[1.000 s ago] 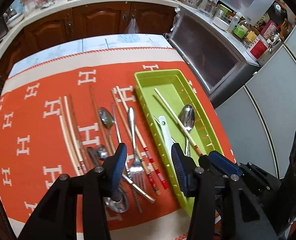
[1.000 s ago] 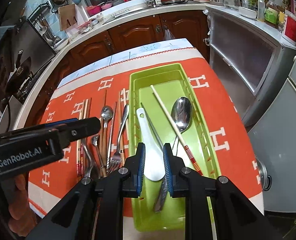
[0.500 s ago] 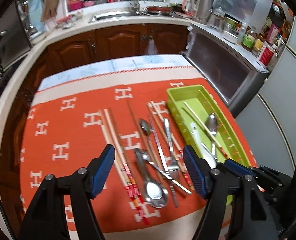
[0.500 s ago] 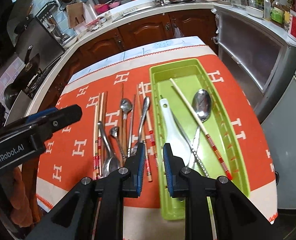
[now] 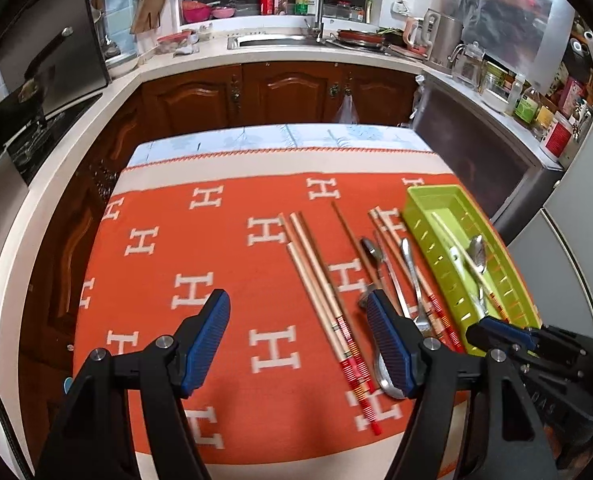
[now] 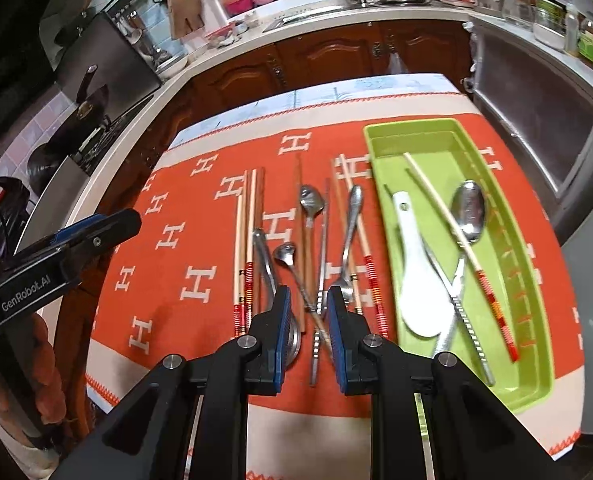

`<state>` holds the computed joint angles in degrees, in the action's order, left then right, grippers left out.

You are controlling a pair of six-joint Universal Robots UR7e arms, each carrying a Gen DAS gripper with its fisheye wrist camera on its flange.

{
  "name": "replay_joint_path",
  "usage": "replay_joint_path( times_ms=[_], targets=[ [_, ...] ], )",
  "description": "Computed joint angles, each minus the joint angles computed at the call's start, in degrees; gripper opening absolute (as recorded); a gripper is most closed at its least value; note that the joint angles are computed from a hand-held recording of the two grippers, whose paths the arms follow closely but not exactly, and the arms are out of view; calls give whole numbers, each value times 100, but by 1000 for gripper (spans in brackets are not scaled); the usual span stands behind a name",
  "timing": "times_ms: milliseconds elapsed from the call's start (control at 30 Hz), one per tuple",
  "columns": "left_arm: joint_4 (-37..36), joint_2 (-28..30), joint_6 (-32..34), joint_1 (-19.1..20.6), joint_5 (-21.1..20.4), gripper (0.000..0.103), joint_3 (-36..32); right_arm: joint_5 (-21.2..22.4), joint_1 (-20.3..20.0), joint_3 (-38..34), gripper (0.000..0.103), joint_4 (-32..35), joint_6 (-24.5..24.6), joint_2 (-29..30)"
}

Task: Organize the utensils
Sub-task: 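Move both grippers back over the remaining utensils on the cloth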

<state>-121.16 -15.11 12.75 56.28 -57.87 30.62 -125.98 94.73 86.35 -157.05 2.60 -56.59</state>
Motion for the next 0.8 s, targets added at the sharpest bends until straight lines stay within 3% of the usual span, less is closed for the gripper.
replay_joint_path(
  times_ms=[200, 433, 533, 667, 800],
  targets=[
    [808, 233, -228, 232, -95, 69, -474, 113, -55, -336, 19, 317, 6, 301],
    [2139, 886, -641, 447, -503, 69, -1792, 537, -100, -645, 19, 579, -213, 620],
    [2248, 1041, -647, 483, -442, 69, -2075, 654, -83, -802, 19, 733, -373, 823],
    [2060, 965, -605, 521, -324, 69, -1892, 724, -84, -1079, 19, 966, -481, 1127],
    [2353, 1222, -583, 573, -242, 69, -2500, 574, -95, -1377, 18, 1192, -473, 1420]
  ],
)
